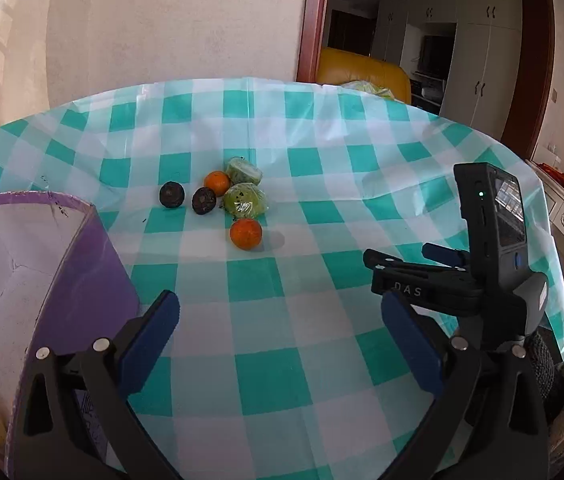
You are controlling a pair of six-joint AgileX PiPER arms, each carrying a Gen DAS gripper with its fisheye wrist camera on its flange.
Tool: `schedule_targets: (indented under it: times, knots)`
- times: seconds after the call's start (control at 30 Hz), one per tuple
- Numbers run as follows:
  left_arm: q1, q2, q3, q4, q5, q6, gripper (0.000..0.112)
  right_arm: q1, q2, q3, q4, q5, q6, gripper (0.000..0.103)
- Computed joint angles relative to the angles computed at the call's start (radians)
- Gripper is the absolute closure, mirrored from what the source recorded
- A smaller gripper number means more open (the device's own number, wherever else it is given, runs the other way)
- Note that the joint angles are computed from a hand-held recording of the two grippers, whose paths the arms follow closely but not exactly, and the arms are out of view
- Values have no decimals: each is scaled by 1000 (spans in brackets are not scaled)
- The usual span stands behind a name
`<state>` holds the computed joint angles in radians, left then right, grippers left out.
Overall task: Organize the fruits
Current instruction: 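Move the left gripper back to the table and grasp an orange, then grasp the plastic-wrapped green fruit with the right gripper while the left gripper holds the orange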
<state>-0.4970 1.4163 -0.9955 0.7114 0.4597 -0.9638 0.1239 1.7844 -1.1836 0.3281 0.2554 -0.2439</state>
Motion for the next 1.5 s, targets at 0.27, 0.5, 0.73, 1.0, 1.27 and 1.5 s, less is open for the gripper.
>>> schedule_targets:
  times: [0.27,0.5,0.73,1.0,1.27,1.5]
  knots:
    - [56,292,-244,-60,89,106,11,-76,34,-17,383,57,-314,16]
    - [96,424,-386,-133,120,179,16,-126,34,-3,604,104,-481,16]
    - [147,534,-526,-214,161,244,32,-126,56,-36,566,146,-446,16]
    - [186,614,-642,-352,191,353,77,-143,64,-36,646,171,-518,16]
    - [170,327,-151,-117,-48,28,77,-99,76,-80,442,161,-343,16]
    - [202,181,58,-148,-209,28,77,84,247,-400,99,204,-159,17]
